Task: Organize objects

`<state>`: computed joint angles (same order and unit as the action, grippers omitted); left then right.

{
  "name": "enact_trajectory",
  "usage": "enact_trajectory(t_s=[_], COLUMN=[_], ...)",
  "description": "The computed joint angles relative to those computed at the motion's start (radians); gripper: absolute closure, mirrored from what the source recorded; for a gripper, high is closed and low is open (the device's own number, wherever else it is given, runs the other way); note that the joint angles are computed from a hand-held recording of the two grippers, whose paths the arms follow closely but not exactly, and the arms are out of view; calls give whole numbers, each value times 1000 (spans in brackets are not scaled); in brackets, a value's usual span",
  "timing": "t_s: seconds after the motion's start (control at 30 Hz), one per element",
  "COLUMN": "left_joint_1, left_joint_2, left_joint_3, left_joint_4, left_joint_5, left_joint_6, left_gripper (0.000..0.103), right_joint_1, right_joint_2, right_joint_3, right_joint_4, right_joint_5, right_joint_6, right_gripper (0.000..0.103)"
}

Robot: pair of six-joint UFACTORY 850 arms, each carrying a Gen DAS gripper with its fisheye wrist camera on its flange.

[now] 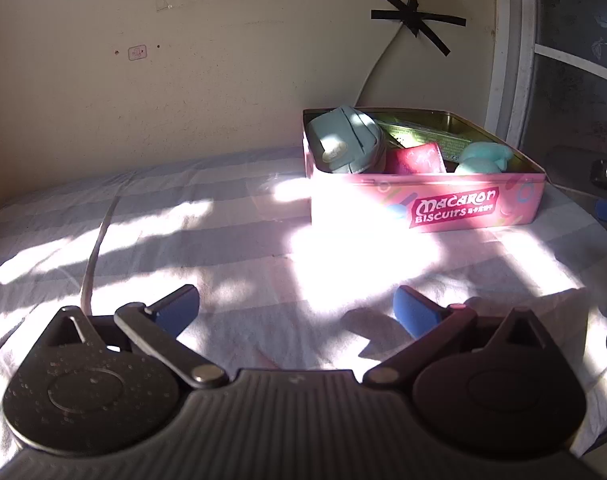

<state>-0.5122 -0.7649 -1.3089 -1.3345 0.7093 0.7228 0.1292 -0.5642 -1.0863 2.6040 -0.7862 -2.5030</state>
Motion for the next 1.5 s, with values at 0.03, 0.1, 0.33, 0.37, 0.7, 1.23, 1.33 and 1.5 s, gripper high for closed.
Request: enact_trajectory(t_s=[0.03,0.1,0.33,0.37,0.7,1.23,1.33,1.5], left_joint_1=[1,3,6,7,11,12,11,5], left_joint_2=[-1,-3,-7,-8,-18,-29,-30,-31], left_joint_3=[-1,-2,-7,-8,-20,-37,-39,-40], left_joint_4=[-3,-5,-14,-15,-32,-43,-48,-31], left_joint_5=[-3,-8,-19,-21,-41,-54,-54,-39], left_joint_6=[1,6,18,20,40,60,65,60], left_gripper=[0,0,0,0,0,0,0,0], right_joint_1=[0,-1,-2,-2,-6,-13,-15,-14], right_joint_2=[-1,-1,-13,-14,-27,-45,-47,-46], right_joint_3=[0,-1,-9,-10,-18,-36,-38,-38], right_joint_4=[-1,-3,-11,-11,-20,-47,-50,-48], right_joint_5=[-1,0,3,4,6,10,10,10], right_joint_6=[1,2,13,14,27,52,55,54], right_gripper=[6,6,6,6,6,6,6,6])
